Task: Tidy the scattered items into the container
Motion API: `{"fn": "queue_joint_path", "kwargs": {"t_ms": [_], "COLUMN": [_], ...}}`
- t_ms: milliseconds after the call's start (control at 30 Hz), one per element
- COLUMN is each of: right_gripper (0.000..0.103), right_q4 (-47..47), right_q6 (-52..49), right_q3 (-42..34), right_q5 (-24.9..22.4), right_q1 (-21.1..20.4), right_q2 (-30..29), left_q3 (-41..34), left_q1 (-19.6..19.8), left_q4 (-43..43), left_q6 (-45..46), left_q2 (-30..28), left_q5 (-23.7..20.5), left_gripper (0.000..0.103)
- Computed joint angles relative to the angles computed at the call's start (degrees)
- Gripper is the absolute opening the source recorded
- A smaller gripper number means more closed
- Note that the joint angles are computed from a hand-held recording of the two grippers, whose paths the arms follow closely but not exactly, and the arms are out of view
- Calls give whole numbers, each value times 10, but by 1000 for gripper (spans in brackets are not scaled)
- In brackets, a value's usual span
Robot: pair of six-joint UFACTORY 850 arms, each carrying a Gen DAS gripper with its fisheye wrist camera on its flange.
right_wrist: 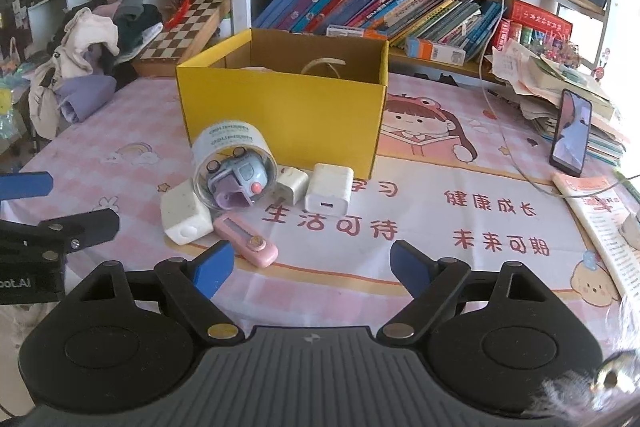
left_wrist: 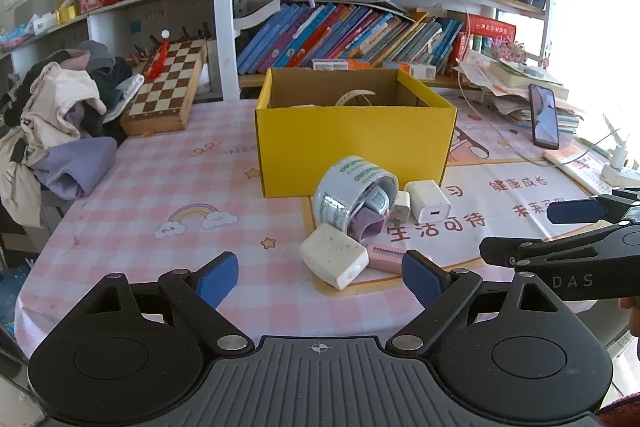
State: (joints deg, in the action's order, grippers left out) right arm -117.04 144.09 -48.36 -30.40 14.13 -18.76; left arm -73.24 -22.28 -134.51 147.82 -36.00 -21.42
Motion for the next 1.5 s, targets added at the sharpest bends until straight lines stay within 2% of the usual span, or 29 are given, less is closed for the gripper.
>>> {"fn": "queue_joint_path", "kwargs": {"t_ms": [533,833,1000,1433,1500], "right_gripper": [86,80,72,71,70], "right_q4": [-44,-75,-99,-124,-138], "right_q6": [21,45,73,90,99], "right_q3": [-14,-18,-20,-28,-30], "right_q5": [25,42,60,85,93], "right_q1": [-15,-24,-31,-38,-40], "right_q2": [-9,-12,-11,-18,-20], "left_q3": [-21,-27,-27,-42,-45], "left_q1": [-2,-3,-4,-5,-6], "left_q4": [41,61,58,88,100], "left_q6": [-38,-59,-56,-87,-97], "left_q2": [-15,-19,-18,-30,-33], "left_q5": [10,12,11,30,35], "left_gripper": [91,90,90,89,84]}}
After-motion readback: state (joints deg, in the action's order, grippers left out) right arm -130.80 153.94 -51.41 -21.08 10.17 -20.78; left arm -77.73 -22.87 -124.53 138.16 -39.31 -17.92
